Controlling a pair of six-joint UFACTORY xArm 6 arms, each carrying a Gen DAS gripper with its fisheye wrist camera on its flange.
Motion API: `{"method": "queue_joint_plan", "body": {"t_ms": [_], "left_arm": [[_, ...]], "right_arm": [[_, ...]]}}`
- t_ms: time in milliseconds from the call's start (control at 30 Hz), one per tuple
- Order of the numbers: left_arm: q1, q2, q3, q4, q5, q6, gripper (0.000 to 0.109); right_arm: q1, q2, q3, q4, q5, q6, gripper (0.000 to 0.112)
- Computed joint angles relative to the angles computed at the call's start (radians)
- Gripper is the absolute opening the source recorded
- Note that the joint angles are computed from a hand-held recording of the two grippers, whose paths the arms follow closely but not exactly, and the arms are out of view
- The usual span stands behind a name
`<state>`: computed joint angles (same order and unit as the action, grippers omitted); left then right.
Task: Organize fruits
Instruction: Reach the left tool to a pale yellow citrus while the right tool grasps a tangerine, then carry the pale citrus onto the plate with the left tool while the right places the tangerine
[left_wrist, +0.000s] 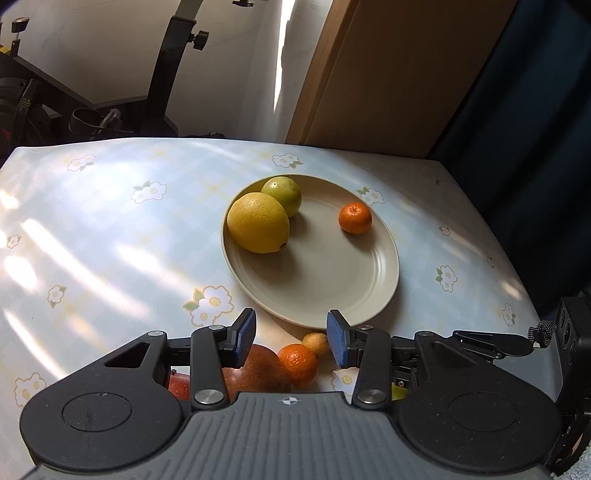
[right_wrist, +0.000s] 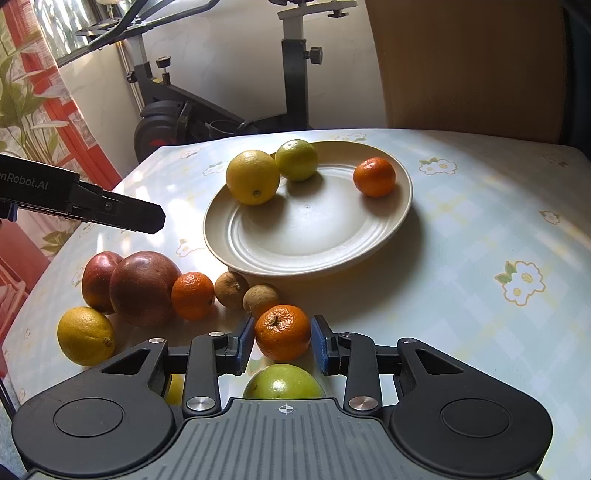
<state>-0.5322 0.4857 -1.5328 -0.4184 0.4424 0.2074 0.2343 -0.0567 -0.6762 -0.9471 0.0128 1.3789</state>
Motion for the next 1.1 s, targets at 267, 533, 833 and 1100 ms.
{"method": "queue_joint_plan", "body": {"t_ms": [267,533,833,1100], "left_arm": [[-0.017,-0.050,0.089,-0.027,-0.018,-0.002,0.044],[-0.067,-0.154,0.272,-0.074,-0.137,0.067,0.045],[-0.080,-0.179,0.355,-0.198,-0.139,0.127,0.059],[-0.083,-0.174,0.356,-0.214,-0.109,0.124,0.062]], "right_arm": [[-0.003,-0.013,-0.012,-0.172,0.015,0.226,0.029],[0.037,-0.134,0.036,-0.379,0.113,0.461,0.029],[0.085,-0.239,0.095,-0.410,0.214,0.484,0.029],[0.098,-0.256,0.106,-0.406,0.236,0.481,0.029]]}}
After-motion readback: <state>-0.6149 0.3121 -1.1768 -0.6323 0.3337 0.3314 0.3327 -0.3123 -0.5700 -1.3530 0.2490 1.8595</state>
